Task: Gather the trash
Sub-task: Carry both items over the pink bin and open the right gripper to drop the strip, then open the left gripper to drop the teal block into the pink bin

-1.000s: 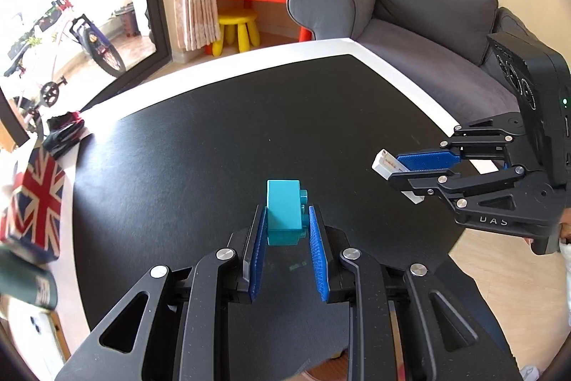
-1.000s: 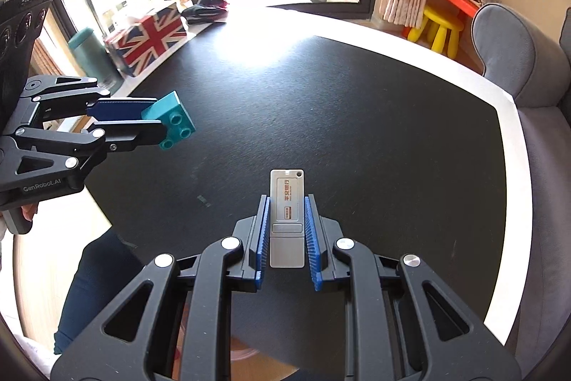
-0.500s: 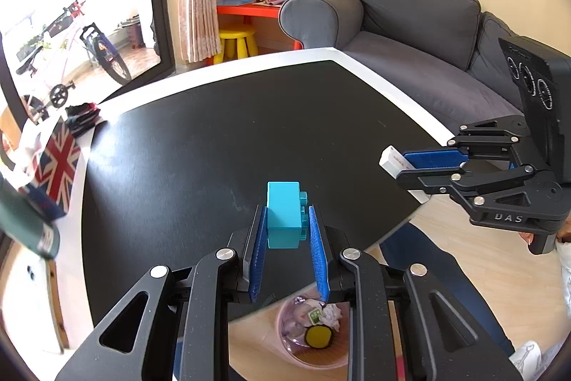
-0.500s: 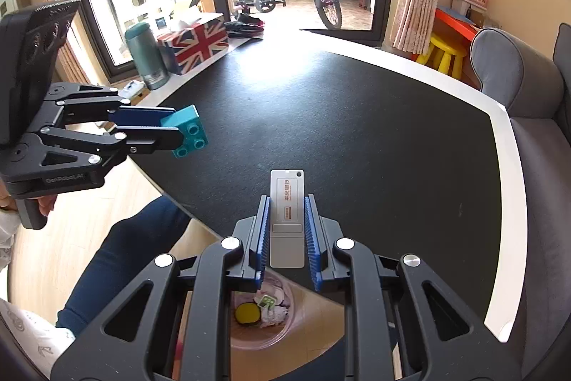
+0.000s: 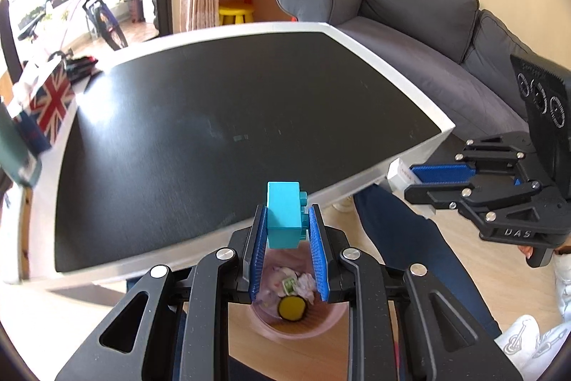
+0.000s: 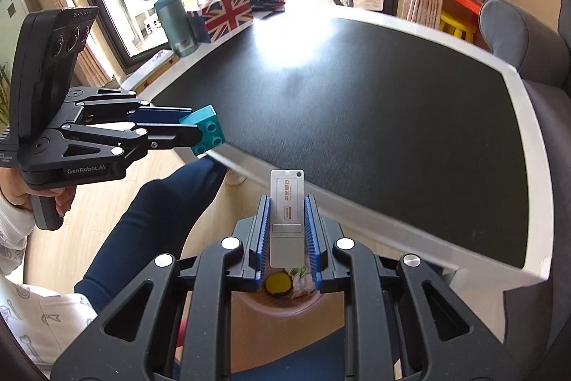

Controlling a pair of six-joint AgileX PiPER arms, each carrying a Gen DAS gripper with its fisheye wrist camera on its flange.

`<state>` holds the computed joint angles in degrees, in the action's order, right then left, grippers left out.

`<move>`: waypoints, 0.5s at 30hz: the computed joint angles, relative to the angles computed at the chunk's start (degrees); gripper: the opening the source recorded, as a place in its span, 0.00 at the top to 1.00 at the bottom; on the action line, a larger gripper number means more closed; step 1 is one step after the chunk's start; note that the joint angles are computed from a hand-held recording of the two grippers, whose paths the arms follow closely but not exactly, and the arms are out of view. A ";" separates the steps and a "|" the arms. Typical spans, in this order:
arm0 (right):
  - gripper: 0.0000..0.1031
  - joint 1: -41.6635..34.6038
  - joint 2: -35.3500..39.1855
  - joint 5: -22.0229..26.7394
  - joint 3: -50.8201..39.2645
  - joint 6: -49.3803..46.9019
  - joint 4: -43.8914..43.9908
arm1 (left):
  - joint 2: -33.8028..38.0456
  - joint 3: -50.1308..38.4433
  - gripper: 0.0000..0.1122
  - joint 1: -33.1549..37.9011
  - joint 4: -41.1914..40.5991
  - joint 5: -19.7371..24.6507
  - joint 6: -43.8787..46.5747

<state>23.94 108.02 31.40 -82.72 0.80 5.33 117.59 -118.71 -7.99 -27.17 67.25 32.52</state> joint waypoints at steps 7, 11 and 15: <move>0.82 0.64 1.09 -0.87 2.91 -3.11 4.71 | -3.07 6.83 0.79 0.58 -0.29 -1.75 0.89; 0.81 0.66 2.04 -0.61 2.46 -4.82 6.55 | -3.25 7.32 0.79 0.79 -0.39 -1.74 0.91; 0.66 0.64 2.68 -0.35 1.93 -4.43 6.43 | -2.94 6.76 0.79 0.78 -0.61 -1.34 0.93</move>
<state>24.58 110.70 31.05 -80.79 -3.62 11.76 114.65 -111.95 -7.21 -27.78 65.91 33.45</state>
